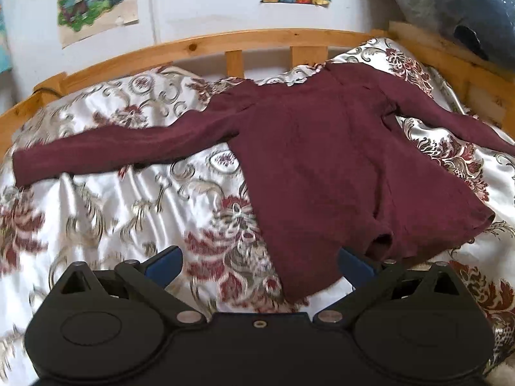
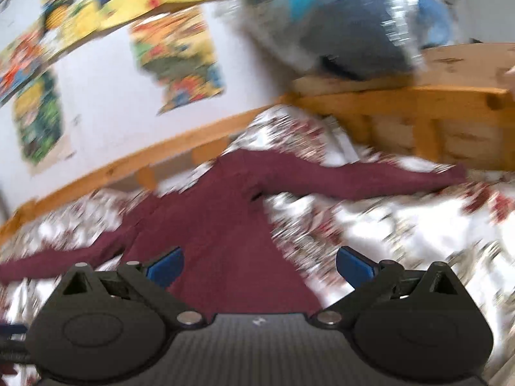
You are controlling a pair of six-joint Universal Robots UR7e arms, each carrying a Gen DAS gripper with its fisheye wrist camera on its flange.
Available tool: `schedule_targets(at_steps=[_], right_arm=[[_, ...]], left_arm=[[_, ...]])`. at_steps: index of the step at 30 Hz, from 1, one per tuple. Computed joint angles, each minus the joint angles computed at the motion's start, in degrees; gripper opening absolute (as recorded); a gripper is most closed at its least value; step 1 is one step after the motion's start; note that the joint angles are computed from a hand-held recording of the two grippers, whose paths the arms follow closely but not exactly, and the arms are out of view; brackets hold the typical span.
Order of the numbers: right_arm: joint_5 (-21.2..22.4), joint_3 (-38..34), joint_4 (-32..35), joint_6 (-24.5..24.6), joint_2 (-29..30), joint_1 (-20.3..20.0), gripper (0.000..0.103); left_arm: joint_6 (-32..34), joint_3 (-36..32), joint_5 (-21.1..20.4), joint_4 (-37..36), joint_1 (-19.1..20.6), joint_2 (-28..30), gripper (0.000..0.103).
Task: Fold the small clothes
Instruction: 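Grasp the cuff of a maroon sleeve with the right tool and lift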
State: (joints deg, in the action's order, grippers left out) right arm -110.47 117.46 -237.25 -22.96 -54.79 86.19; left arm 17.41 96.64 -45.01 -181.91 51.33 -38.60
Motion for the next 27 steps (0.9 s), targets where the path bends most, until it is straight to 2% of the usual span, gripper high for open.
schedule_targets(at_steps=[4,6,8,10,13,16,18,21,27], right_arm=[[-0.43,-1.55,3.6,2.51,-5.25,-2.54,0.103],[-2.76,-3.75,6.26,2.08,-6.8,-3.71,0.103],[-4.26,-6.0,9.67,3.84,-7.98,-5.24,0.103],[-1.81,-7.08,15.8,8.78,-9.86,-7.62,0.103],[8.04,-8.08,22.8,19.7,-11.7,-12.4,0.103],[9.14,-11.35,23.49,26.46,-9.19,-13.97,0.103],[7.28,-14.22,23.37,28.31,-7.21,-14.12,0.103],[1.76,-18.36,22.48,29.94,-4.32,-13.1,0.103],[-16.11,-30.14,30.15,37.02,1.29,-9.68,0.101]], left_arm=[[3.01,-5.22,0.45,2.41,-0.14,2.05,0.102],[2.32,-7.51,-0.15,3.35,-0.06,3.15,0.102],[0.25,-9.29,-1.3,4.79,0.17,4.03,0.102],[-1.06,-10.36,-2.59,5.36,0.47,4.87,0.102],[-1.28,-12.43,-2.89,7.58,1.04,6.63,0.102],[-1.55,-14.44,-2.53,10.3,1.89,7.97,0.102],[-2.19,-14.89,-2.84,11.15,2.49,8.1,0.102],[-2.33,-14.93,-3.37,11.31,3.2,7.77,0.102],[-1.35,-15.12,-3.15,11.0,3.73,7.52,0.102]])
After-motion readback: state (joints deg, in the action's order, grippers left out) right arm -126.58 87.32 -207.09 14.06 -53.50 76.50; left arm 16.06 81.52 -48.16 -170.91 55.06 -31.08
